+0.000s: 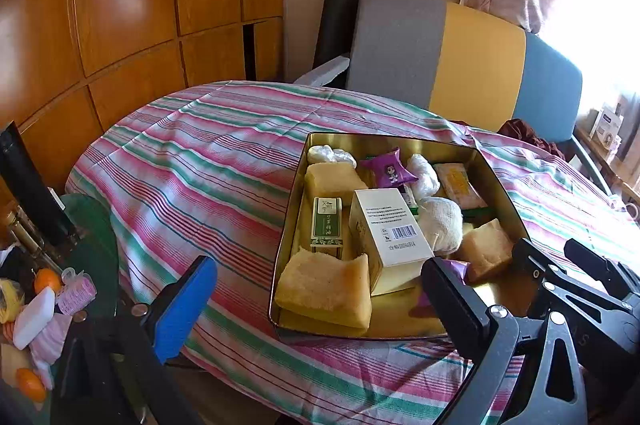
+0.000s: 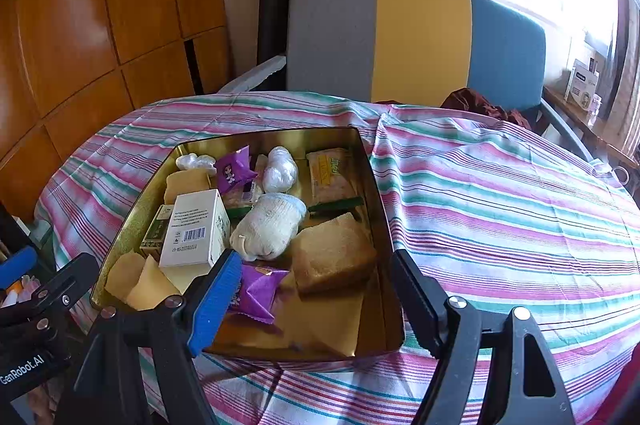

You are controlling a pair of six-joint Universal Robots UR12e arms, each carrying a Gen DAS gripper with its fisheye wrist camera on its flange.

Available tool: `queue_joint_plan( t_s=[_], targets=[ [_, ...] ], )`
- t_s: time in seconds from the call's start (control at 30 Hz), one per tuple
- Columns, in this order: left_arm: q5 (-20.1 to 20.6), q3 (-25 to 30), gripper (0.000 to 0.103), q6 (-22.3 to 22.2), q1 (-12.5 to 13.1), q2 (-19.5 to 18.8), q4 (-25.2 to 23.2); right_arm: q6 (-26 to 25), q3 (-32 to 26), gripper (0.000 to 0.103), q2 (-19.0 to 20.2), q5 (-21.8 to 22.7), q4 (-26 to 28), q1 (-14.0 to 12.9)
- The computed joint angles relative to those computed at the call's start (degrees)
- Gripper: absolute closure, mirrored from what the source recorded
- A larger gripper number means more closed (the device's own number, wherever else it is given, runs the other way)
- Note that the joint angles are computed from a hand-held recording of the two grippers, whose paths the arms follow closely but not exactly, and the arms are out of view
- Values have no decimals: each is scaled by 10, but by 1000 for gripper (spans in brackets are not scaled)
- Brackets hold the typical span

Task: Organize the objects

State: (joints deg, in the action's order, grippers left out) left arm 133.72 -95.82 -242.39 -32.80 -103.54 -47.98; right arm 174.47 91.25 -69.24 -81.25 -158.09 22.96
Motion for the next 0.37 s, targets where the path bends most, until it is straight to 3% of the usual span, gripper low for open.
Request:
queue_joint_plan(
  t_s=[0.37],
  targets=[
    [-11, 1, 0, 5, 5, -3, -2, -6, -3, 25, 4, 10, 5, -1]
  ],
)
